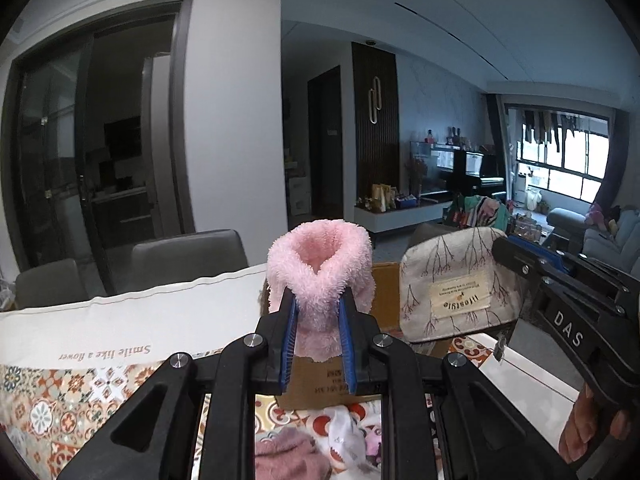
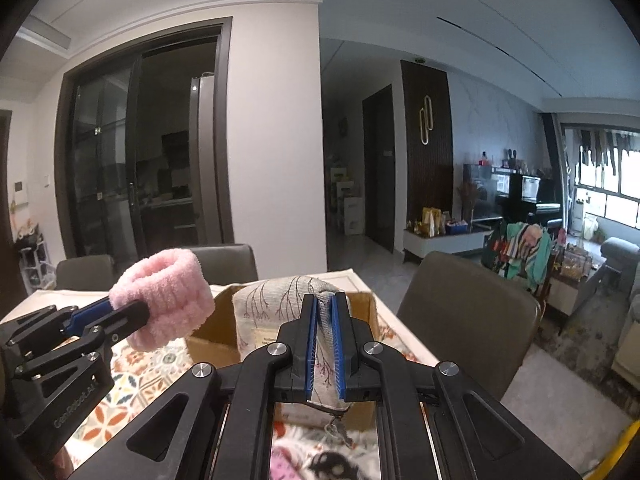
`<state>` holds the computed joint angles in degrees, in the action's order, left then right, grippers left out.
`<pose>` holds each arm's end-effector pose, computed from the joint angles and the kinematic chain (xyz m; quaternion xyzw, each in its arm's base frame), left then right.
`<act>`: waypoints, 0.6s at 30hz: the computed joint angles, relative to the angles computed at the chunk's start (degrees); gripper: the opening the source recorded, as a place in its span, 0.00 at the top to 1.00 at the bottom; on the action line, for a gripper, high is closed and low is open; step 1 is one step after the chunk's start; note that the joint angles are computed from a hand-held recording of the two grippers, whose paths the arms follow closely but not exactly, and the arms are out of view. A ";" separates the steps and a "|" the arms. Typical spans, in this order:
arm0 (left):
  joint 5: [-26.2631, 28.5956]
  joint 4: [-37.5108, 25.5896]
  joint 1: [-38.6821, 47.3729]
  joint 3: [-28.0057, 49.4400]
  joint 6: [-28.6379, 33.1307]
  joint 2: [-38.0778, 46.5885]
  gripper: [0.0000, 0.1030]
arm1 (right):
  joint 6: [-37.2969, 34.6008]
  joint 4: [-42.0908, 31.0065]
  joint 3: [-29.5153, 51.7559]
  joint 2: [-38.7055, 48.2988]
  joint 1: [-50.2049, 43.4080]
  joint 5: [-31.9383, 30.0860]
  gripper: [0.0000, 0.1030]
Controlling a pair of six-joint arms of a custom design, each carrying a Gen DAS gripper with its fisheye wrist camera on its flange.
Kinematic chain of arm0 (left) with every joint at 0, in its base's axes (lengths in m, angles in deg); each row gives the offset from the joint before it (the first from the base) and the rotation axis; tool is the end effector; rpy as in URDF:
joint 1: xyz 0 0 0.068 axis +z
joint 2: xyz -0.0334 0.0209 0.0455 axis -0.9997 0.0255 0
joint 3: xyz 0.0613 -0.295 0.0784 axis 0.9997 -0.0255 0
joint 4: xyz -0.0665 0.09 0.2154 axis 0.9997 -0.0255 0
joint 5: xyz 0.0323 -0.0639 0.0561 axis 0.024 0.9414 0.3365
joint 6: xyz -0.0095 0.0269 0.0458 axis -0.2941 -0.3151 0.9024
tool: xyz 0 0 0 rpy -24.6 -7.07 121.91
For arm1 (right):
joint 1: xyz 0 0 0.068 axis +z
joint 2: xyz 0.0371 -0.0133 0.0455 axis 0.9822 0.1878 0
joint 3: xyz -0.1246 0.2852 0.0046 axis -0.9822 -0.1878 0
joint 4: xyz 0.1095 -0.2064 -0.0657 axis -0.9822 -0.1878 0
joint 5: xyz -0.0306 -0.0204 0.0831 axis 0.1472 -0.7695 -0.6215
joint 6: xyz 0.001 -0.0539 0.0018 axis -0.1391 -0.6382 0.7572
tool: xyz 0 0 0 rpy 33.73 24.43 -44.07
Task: Organize soft objects
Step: 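Lift the headband and pouch with both tools and carry them over the cardboard box, then open both tools to drop the headband and pouch into the box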
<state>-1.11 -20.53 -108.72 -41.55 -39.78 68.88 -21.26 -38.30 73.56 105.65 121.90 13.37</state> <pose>0.2470 -0.0792 0.2182 0.0212 0.8201 0.0024 0.5718 0.2761 0.2321 0.1962 -0.0753 0.7978 0.0809 0.5928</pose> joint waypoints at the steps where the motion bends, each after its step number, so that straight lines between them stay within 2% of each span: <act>1: 0.33 -0.54 0.43 0.97 0.23 0.49 0.80 | -0.17 -0.30 0.98 0.36 -0.66 -0.51 0.92; 8: 3.25 -2.54 3.25 8.64 2.98 7.40 0.79 | -1.88 -3.19 7.15 3.39 -3.46 -2.48 0.92; 16: 6.28 -6.98 6.12 18.18 2.63 16.33 0.79 | -2.10 -6.39 15.33 9.77 -5.91 -4.70 0.92; 18: 8.47 -8.97 7.25 20.62 2.29 18.31 0.78 | -1.81 -7.79 17.43 11.42 -6.55 -5.68 0.92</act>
<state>7.37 -29.50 -101.46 -20.92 -37.49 87.19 -23.07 -46.10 90.99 117.08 115.35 7.69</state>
